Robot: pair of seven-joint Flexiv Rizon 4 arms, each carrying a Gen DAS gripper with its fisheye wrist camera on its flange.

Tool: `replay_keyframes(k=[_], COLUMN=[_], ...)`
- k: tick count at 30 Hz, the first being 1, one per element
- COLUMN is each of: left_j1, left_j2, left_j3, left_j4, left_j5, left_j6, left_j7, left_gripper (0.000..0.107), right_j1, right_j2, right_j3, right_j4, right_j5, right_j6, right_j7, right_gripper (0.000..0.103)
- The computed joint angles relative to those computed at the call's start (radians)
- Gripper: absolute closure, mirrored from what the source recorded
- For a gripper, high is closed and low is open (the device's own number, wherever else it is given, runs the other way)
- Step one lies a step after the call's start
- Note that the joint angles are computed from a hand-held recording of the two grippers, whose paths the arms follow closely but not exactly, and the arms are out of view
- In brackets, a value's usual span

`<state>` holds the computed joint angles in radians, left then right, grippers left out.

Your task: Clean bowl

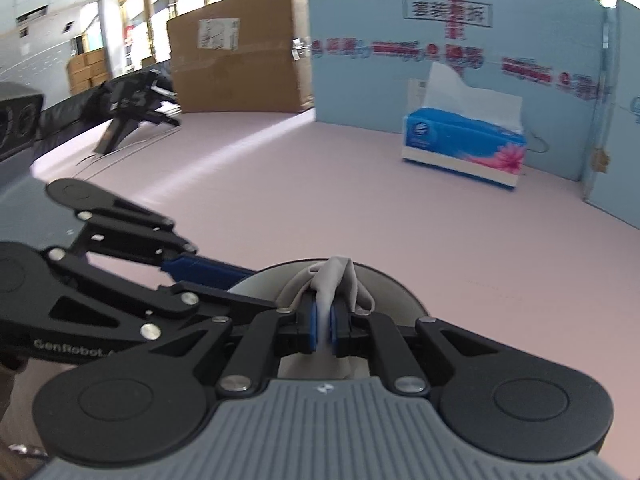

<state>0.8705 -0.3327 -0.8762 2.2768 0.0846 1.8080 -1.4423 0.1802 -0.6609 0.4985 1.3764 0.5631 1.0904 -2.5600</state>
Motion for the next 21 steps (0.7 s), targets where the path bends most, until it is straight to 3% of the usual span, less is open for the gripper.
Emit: replay_keyframes(k=[6, 10, 13, 17, 21], left_j1=[0.039, 0.001, -0.033, -0.054, -0.049], left_j2=[-0.01, 0.0, 0.004, 0.006, 0.009], left_j3=[-0.042, -0.004, 0.031, 0.053, 0.047], left_j4=[0.003, -0.001, -0.003, -0.007, -0.004], left_j5=[0.009, 0.0, -0.005, -0.007, -0.012], left_j6=[-0.009, -0.006, 0.001, 0.003, 0.002], left_j7=[0.025, 0.034, 0.033, 0.028, 0.017], left_gripper=[0.08, 0.08, 0.079, 0.079, 0.079], right_j1=[-0.044, -0.025, 0.008, 0.063, 0.146], right_j2=[-0.037, -0.036, -0.009, 0.041, 0.064], right_j3=[0.008, -0.03, -0.062, -0.086, -0.136], right_j4=[-0.109, -0.137, -0.098, 0.022, 0.141], right_j5=[0.022, 0.049, 0.066, 0.088, 0.002], right_j6=[-0.233, -0.287, -0.217, 0.073, 0.318], right_j7=[-0.035, -0.029, 0.025, 0.089, 0.149], right_gripper=[0.093, 0.093, 0.093, 0.094, 0.094])
